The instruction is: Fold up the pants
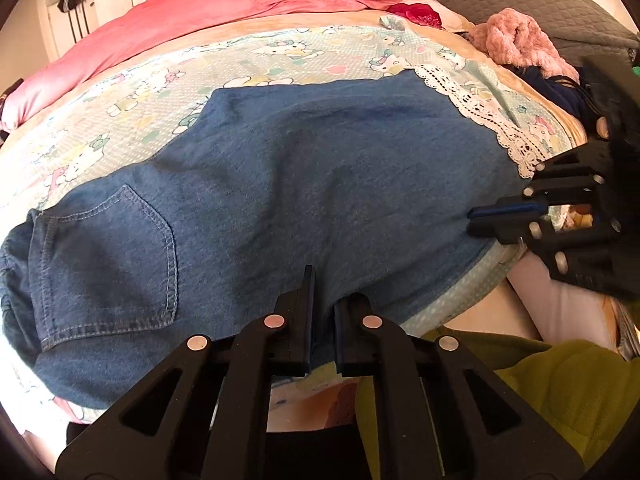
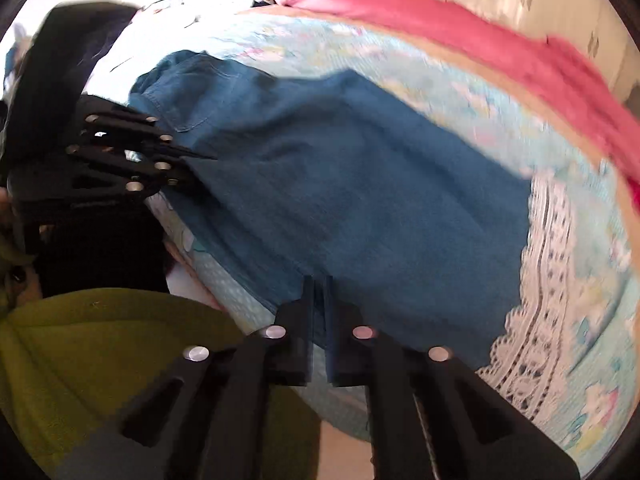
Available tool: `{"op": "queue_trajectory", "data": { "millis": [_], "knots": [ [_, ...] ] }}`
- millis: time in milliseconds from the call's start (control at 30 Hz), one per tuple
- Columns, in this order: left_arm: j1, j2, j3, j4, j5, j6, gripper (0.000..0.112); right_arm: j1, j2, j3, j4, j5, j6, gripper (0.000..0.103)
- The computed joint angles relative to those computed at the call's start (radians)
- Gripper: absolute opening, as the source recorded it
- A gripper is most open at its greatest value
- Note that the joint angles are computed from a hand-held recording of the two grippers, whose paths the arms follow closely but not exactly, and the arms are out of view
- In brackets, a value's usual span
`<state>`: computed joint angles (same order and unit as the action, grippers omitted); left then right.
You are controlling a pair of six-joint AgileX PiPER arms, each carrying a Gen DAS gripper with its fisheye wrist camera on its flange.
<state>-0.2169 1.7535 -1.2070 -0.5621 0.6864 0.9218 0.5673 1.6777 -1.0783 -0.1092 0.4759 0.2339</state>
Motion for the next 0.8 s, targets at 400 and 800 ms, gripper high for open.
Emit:
{"op": "queue_trajectory", "data": {
  "millis": [400, 800],
  "knots": [
    [0.056, -0.007, 0.023, -0.034, 0.043, 0.051, 0.003, -0.002, -0.085, 0.079, 0.049, 0.0, -0.06, 0.0],
    [0.058, -0.016, 0.025, -0.025, 0.033, 0.019, 0.004, 0.144, -0.061, 0.052, -0.447, 0.009, 0.222, 0.033]
  ]
}}
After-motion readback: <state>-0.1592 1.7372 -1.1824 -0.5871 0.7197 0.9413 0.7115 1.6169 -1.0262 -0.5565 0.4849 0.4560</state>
